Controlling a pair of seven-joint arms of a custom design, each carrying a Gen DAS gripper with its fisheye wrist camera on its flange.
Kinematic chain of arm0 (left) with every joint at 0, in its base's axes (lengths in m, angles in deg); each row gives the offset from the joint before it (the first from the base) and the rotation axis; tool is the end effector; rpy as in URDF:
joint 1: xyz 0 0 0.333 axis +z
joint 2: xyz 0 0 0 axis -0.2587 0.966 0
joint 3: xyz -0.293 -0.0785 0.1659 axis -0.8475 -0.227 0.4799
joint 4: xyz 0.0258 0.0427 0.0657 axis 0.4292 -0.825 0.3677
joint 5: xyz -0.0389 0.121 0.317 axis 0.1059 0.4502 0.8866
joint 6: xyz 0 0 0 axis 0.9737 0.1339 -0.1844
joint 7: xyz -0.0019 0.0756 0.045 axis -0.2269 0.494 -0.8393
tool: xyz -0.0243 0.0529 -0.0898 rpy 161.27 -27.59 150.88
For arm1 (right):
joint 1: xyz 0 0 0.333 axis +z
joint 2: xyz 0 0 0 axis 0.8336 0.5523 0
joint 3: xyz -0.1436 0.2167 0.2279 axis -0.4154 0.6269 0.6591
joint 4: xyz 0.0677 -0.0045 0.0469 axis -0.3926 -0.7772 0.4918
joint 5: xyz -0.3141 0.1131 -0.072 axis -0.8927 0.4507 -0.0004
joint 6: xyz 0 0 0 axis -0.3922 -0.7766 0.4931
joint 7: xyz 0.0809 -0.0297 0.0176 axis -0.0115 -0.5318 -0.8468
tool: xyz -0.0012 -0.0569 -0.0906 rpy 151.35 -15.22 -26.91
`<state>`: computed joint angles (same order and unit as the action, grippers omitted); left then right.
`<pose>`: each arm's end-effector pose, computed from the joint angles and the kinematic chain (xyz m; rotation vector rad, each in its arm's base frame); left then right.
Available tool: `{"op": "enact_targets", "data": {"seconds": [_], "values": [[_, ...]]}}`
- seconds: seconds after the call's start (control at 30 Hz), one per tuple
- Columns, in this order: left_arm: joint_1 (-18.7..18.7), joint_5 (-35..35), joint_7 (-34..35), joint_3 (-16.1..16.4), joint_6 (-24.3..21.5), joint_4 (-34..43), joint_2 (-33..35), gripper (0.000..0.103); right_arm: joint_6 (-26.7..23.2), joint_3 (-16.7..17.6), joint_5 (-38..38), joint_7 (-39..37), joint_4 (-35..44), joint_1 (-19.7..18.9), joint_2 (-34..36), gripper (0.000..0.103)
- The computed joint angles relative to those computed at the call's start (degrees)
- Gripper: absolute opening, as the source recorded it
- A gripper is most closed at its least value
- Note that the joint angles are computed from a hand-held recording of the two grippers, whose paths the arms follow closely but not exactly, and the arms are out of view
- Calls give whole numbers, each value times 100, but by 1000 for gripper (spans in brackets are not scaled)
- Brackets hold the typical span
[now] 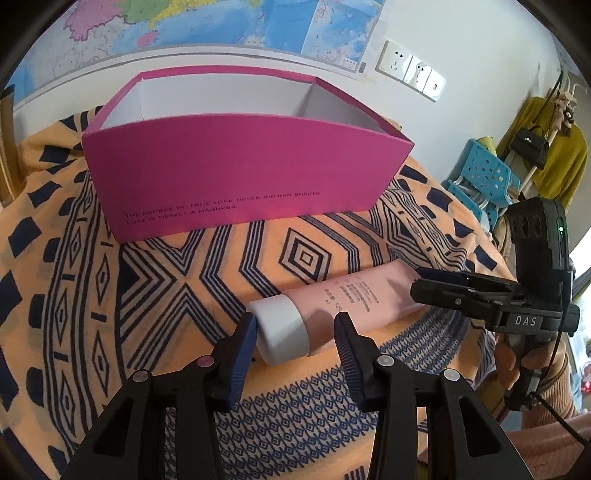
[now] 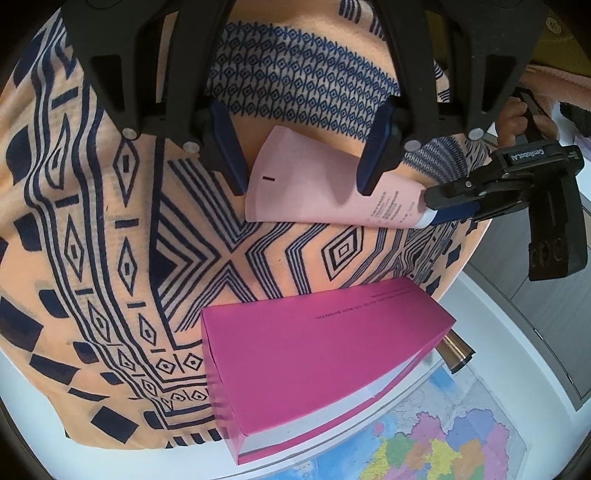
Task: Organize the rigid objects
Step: 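Lift the salmon-pink tube with the left gripper over the pink box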
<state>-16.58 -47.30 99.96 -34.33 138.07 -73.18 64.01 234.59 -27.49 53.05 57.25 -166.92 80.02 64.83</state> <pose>0.4314 -0.1398 0.3942 -1.9114 1.9181 -0.9466 0.4918 0.3161 0.4011 -1.9682 1.5165 0.2738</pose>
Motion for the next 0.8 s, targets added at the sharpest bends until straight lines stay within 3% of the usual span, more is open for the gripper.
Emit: {"op": "enact_targets", "data": {"seconds": [0.4, 0.8], "values": [[-345, -1101, 928, 83, -14, -47, -221, 44, 119, -23, -151, -1, 94, 25, -81, 63], [-429, -1763, 1528, 27, 101, -26, -297, 44, 256, -32, -377, 74, 253, 34, -53, 63]]}}
